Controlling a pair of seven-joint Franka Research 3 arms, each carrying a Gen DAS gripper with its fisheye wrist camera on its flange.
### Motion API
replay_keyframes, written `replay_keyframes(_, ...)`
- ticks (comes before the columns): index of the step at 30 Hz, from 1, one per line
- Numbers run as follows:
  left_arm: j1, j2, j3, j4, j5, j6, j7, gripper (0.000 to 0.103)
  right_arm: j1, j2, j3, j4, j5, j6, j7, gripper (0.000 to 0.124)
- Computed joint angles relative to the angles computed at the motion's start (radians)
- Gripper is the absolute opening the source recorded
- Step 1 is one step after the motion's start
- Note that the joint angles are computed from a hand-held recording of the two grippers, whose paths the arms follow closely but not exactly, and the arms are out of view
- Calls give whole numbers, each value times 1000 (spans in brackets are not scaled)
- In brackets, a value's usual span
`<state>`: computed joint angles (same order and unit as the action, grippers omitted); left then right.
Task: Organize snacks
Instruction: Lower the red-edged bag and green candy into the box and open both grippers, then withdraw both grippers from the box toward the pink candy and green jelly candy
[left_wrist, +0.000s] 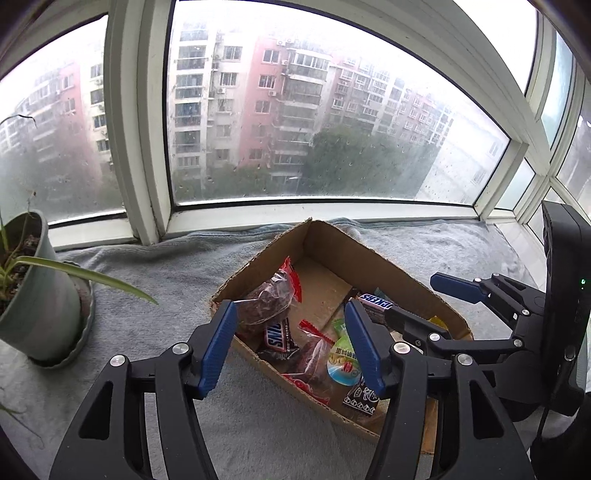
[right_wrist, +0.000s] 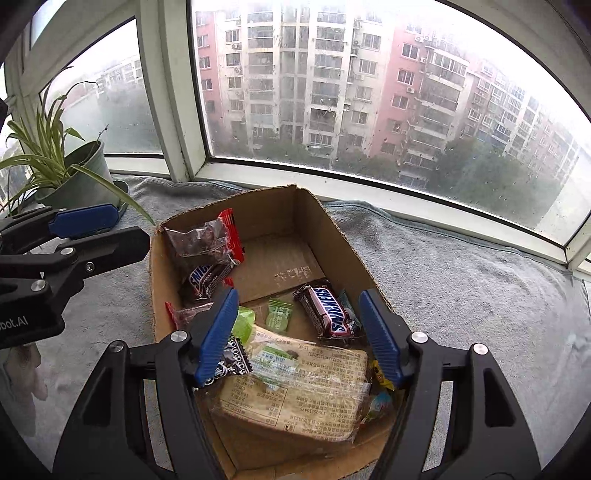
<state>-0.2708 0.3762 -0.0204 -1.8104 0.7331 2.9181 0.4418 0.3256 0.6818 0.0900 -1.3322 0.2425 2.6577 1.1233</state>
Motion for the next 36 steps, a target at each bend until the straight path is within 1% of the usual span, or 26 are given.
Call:
replay_keyframes(2,-14,-25,15,-22,28,4,-27,60,0,-29,3,-33,3,10,-5,71)
replay_keyframes(4,-16,-47,19,-44,53,12,-48,60,4,-60,1,-72,1,24,-7,70)
replay_keyframes(7,-7,-85,11,-82,82,20,-69,60,2,-107,4,-128,8,36,-7,71)
replay_keyframes(9,2,-117,7,-120,102,30,-88,60,-5,-135,12,-160,20,28,-13,71)
replay_keyframes(11,17,-154,-2,-164,118,46,-101,60,-16,-163,25,-193,39,11,-30,71)
replay_keyframes(13,28,-195,-7,-211,151,53,-126,60,-21,-188,32,-224,53,-10,-47,76)
replay_keyframes(14,33,-214,-7,-234,179,57,-148,60,-25,-198,36,-240,63,-18,-56,81)
replay_keyframes(20,109,-314,-58,-377,208,64,-180,60,-53,-286,76,-362,174,-30,-153,81)
replay_keyframes(22,132,-338,-75,-420,192,71,-174,60,-51,-318,84,-405,206,-14,-191,77)
replay_keyframes(23,142,-348,-82,-441,182,74,-170,60,-47,-331,84,-424,216,-8,-206,71)
replay_keyframes(24,150,-358,-89,-461,178,78,-172,60,-39,-342,81,-438,216,-3,-210,61)
replay_keyframes(25,157,-368,-95,-481,172,81,-174,60,-37,-348,83,-445,227,-11,-222,54)
replay_keyframes(26,163,-375,-102,-499,163,82,-173,60,-41,-353,90,-449,248,-27,-242,43)
replay_keyframes(30,178,-395,-124,-560,102,105,-153,60,-10,-359,79,-470,235,-40,-264,42)
replay_keyframes(32,178,-396,-136,-576,94,100,-154,60,-1,-353,80,-472,227,-57,-282,42)
replay_keyframes(34,179,-392,-143,-590,113,109,-188,60,9,-343,77,-467,212,-80,-294,42)
replay_keyframes(36,173,-382,-149,-604,89,124,-180,55,27,-325,70,-456,181,-94,-291,42)
